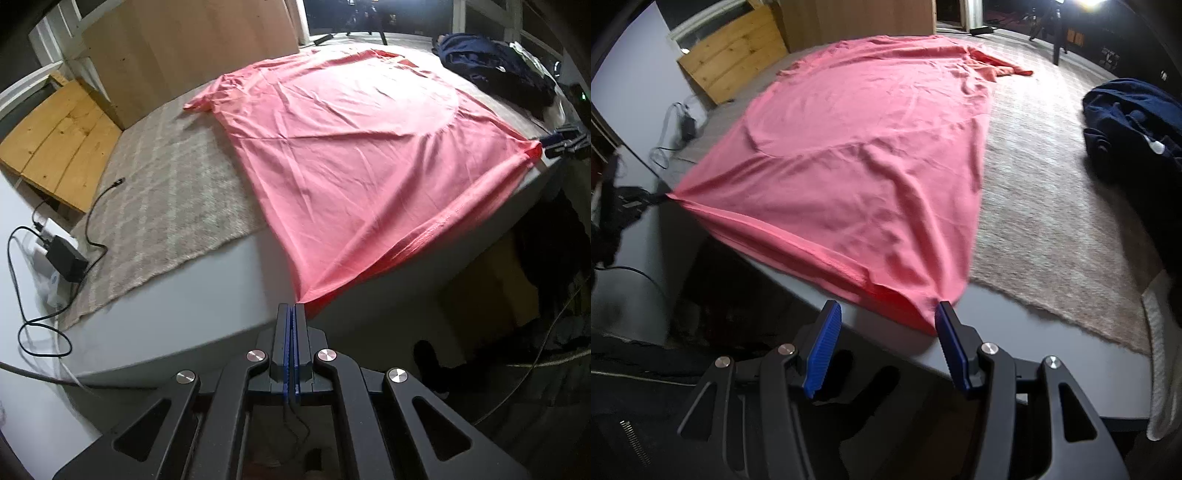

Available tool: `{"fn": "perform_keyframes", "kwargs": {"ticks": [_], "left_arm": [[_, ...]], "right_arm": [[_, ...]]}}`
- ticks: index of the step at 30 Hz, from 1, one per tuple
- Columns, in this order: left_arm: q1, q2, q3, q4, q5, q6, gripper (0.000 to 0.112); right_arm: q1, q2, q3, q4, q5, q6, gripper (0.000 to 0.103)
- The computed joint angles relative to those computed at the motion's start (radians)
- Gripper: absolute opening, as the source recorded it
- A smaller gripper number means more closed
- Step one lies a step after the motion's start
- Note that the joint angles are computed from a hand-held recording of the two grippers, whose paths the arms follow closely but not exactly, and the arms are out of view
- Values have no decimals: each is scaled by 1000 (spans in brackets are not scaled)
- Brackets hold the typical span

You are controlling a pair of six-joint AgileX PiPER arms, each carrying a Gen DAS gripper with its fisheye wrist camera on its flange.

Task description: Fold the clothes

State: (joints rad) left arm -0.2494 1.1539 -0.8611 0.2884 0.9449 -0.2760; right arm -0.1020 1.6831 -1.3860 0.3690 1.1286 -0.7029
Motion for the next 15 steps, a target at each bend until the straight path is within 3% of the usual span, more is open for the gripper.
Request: {"fn": "perform_keyframes", "kwargs": {"ticks": [3, 4, 8, 11, 15], "left_arm": [[11, 23, -30, 1, 4, 14, 1], [0, 28, -36, 9, 6, 6, 1], [-66, 33, -81, 79, 65, -48, 0], [-74, -12, -122, 100, 106, -76, 1], [-57, -31, -48, 77, 69, -74, 1]], "right_arm": [[-16, 18, 6, -10, -14, 9, 51], [-22, 25, 7, 3, -15, 2, 45], [-9, 19, 11, -32, -40, -6, 3], [-20, -30, -12, -14, -1, -51, 3], [-78, -95, -12, 34, 15, -83, 2]]}}
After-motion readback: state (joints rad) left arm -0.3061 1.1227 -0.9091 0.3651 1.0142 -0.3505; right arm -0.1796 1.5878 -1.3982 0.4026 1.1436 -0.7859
